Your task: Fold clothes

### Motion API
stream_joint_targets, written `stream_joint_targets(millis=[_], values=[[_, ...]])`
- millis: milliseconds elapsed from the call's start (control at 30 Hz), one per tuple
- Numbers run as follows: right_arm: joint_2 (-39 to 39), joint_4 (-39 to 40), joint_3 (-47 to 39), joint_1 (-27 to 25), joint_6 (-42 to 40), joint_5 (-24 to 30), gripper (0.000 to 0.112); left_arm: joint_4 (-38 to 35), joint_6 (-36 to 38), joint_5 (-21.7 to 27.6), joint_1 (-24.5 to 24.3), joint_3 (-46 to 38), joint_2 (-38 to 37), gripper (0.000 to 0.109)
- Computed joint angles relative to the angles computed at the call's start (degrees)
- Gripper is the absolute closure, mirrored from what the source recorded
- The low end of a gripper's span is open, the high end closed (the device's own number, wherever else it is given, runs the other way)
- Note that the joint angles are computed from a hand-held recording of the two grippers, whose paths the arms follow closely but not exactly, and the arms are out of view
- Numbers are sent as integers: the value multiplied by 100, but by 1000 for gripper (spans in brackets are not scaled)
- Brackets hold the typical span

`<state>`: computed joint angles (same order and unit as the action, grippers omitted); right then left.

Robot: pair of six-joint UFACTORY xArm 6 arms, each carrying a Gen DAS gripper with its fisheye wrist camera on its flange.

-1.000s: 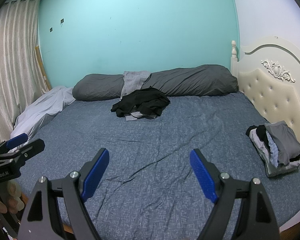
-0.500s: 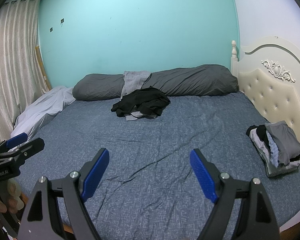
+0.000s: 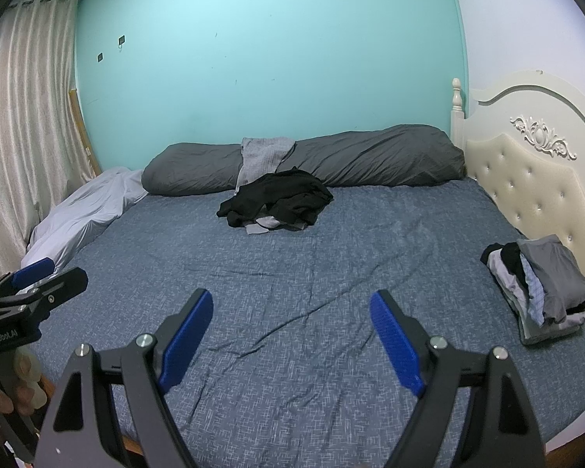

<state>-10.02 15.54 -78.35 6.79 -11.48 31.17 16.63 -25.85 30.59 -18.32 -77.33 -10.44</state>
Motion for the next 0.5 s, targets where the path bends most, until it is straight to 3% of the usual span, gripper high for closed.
stream_joint_targets(millis=[500], values=[[91,-6,-107,-10,5,44,28,-65,74,15,24,-61,64,6]])
